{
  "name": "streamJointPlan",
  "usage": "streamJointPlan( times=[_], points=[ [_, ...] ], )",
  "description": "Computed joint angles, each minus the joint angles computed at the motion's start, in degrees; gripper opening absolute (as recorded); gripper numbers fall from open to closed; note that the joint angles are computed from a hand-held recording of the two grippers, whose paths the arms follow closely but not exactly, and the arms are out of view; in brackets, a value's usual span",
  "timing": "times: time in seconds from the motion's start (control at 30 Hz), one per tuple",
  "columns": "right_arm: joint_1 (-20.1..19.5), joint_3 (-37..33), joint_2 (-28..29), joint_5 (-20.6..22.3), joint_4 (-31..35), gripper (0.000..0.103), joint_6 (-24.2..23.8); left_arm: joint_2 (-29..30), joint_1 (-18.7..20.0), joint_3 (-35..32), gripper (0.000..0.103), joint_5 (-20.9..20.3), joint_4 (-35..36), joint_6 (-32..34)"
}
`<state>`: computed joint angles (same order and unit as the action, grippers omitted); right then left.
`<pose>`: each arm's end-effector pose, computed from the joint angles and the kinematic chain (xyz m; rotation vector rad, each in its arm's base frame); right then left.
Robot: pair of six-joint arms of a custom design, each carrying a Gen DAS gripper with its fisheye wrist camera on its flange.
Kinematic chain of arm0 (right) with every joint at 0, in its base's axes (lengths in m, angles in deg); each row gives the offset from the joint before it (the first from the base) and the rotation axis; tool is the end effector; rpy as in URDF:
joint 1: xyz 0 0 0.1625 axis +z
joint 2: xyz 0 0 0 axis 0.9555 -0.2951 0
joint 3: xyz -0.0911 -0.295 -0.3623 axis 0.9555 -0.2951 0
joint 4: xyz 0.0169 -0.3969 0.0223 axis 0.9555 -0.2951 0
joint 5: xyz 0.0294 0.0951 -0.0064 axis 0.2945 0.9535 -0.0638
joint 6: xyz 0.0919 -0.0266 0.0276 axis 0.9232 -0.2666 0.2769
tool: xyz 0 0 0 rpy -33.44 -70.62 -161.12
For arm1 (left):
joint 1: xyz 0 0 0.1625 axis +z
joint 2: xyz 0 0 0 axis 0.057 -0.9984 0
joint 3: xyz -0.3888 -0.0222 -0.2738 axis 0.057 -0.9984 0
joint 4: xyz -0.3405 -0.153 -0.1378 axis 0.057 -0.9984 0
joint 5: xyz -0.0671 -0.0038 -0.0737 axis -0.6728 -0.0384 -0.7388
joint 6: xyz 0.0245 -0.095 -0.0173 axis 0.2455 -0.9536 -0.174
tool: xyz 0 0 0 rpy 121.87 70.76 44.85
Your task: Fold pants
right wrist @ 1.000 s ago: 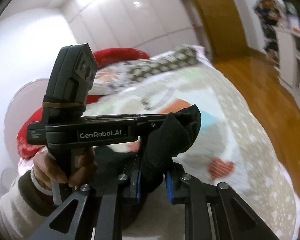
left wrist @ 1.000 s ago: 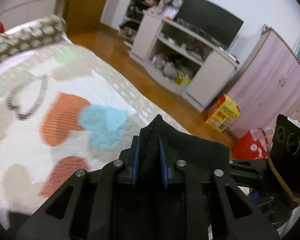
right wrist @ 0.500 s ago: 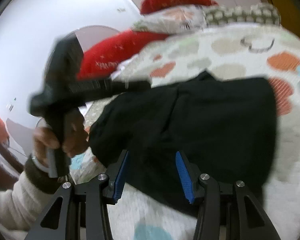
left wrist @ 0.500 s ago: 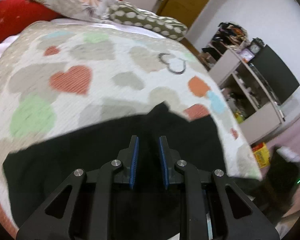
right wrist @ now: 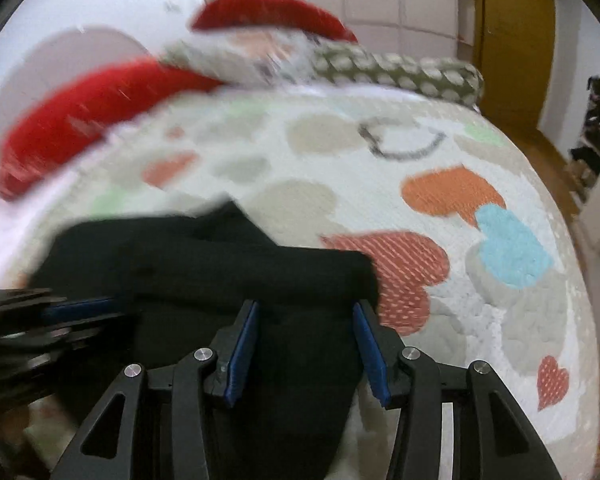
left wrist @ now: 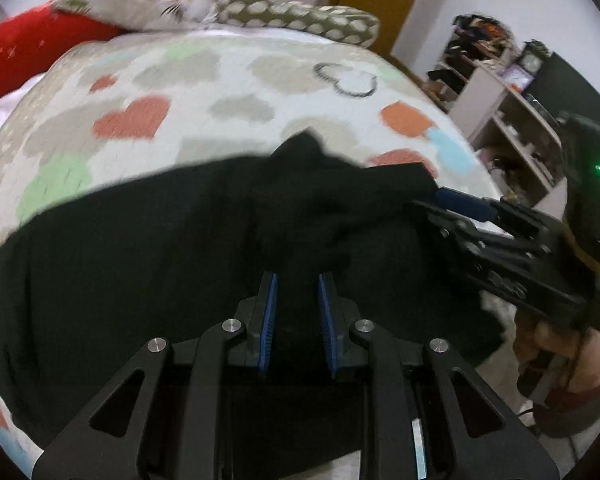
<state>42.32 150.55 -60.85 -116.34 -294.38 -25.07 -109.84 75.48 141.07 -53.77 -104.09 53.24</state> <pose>0.3207 -0.5274 -0.1358 0.5017 -2.3353 0.7144 0.0722 -0.5056 0.2816 0.6403 2.6090 -0.5550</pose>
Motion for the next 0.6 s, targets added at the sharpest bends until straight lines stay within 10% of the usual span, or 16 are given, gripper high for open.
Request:
streamJointPlan(
  times=[0.3,0.6],
  points=[
    [2.57,10.23,-3.68,5.46,-5.07,0.047,3.33,-0.4,1.75,0.48,0.038,-2.25,-1.44,-0.08],
    [6.39,10.27,0.81,-1.24,-5.35,0.047,3.16,-0.86,1.07,3.03,0.04,-1.37,-5.81,-0.15]
  ],
)
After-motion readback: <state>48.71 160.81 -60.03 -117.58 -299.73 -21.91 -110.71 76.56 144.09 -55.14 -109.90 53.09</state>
